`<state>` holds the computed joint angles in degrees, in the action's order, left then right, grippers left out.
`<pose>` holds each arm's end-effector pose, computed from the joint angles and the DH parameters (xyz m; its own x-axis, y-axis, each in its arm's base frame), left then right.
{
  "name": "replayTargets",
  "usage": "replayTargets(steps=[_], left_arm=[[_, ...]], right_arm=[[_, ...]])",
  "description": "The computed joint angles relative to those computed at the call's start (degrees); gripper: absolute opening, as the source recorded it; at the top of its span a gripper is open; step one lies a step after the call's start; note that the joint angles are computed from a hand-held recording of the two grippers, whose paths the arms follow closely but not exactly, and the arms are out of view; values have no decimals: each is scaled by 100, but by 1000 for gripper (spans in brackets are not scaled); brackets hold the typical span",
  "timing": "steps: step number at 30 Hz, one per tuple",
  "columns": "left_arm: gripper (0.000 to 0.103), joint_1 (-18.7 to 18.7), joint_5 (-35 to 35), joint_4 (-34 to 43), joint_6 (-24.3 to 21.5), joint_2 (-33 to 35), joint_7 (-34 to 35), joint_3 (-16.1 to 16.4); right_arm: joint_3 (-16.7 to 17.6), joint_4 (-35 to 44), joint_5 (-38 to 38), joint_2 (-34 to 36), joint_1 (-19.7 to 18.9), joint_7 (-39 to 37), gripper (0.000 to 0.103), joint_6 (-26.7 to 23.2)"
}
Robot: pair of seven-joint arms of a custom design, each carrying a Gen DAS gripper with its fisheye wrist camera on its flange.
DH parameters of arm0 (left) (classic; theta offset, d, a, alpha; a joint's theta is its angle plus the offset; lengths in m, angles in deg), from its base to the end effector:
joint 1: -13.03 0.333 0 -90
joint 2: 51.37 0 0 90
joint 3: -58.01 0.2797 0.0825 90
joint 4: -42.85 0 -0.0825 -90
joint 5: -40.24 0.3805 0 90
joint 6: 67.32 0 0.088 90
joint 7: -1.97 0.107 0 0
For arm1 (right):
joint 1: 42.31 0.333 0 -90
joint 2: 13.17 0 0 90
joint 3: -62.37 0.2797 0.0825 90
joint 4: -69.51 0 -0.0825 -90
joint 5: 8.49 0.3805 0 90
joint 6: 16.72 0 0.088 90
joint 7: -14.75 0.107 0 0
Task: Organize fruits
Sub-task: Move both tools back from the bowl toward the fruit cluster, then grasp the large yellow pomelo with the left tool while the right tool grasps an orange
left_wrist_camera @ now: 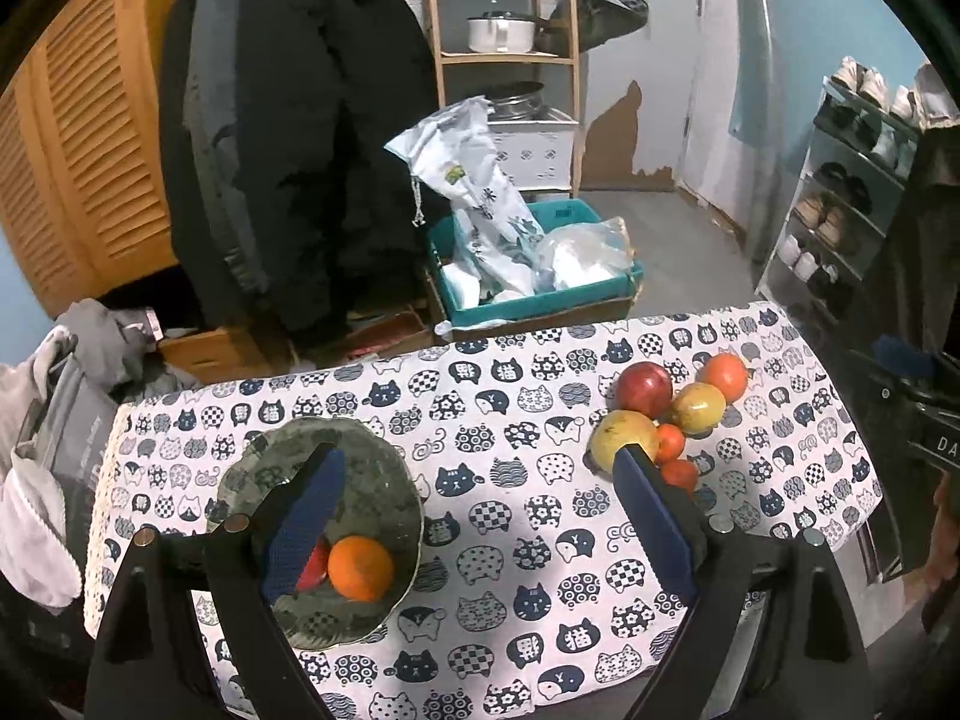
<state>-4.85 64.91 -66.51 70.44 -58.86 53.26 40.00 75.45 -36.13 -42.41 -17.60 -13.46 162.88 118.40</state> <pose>0.4587 -0.3392 0.5853 -0.1770 -0.9837 -0.0326 -0.7268 0.1530 -0.6697 0.4364 0.3875 0.5866 0.0504 -0.9963 -0.0695 -0.7096 0.0133 -0.7045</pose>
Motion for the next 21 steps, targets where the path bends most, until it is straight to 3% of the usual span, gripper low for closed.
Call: replayTargets(steps=[11,21], left_arm=[[94,-99,-95,174,-203,543,47,75],[94,-282,-210,540,-367,1325,44,237]], right_arm=[[-138,87,621,489,57,-457,77,-4],[-362,338,1733,1297,109,-1151,77,79]])
